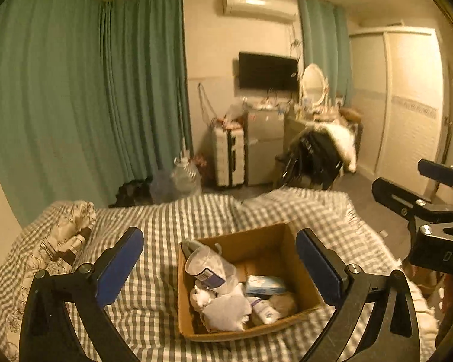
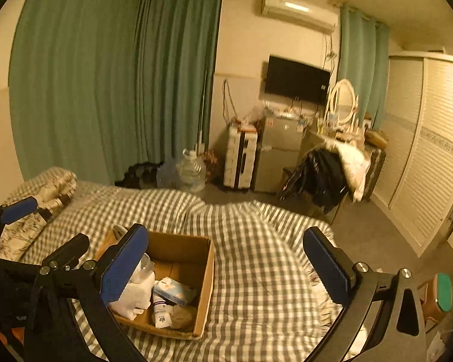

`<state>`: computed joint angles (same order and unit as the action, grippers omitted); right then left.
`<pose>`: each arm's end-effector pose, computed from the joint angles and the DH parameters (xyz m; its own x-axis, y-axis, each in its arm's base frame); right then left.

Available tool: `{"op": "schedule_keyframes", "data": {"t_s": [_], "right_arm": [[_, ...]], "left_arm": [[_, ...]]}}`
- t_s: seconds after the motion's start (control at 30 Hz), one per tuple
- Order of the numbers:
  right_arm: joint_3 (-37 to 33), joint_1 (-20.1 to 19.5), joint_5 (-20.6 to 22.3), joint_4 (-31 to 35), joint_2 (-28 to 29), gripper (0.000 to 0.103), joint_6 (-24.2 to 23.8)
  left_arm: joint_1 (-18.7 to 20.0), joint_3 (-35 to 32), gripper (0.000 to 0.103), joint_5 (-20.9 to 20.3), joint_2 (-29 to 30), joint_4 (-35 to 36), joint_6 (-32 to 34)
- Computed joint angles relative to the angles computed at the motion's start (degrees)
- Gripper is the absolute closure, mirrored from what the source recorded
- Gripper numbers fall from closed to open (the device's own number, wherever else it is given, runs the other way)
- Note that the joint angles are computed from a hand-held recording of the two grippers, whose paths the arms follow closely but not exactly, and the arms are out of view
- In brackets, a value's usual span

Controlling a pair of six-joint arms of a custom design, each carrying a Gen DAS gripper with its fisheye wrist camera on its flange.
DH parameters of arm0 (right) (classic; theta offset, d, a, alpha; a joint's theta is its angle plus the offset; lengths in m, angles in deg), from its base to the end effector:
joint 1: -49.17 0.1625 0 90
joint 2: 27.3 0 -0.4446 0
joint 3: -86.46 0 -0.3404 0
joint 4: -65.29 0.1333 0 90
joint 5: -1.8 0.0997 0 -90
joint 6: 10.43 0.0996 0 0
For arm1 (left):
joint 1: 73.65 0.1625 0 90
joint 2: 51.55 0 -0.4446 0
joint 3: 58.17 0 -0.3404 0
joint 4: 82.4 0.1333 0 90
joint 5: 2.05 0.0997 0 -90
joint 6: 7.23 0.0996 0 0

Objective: Organize objects

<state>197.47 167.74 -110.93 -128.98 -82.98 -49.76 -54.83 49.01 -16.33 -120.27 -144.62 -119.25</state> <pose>0.3602 -0.4632 0.2646 -0.5352 -0.5089 0.6742 -0.8447 0.3288 -0.4224 -0.3476 -0.3613 0.2639 -0.6385 -0.3153 -0.7021 0.5615 0.4330 -0.7051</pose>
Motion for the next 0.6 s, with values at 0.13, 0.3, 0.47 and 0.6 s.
{"op": "schedule_keyframes", "data": {"t_s": [0.13, 0.3, 0.47, 0.6], "right_arm": [[3.6, 2.0, -0.6, 0.4, -5.5, 0.000, 1.0], [9.0, 3.4, 1.1, -0.4, -11.5, 0.000, 2.6], [13.7, 4.3, 1.4, -4.1, -14.0, 0.000, 2.2], [18.2, 3.4, 3.2, -9.8, -14.0, 0.000, 2.2]], "left_arm": [[-5.3, -0.7, 0.000, -1.0, -0.8, 4.7, -3.8], [-11.1, -1.2, 0.000, -2.4, -1.2, 12.8, -11.0], [-14.6, -0.4, 0.000, -4.4, -1.1, 18.0, -18.8], [-16.7, 1.9, 0.000, -6.4, 1.0, 22.6, -28.5]]}}
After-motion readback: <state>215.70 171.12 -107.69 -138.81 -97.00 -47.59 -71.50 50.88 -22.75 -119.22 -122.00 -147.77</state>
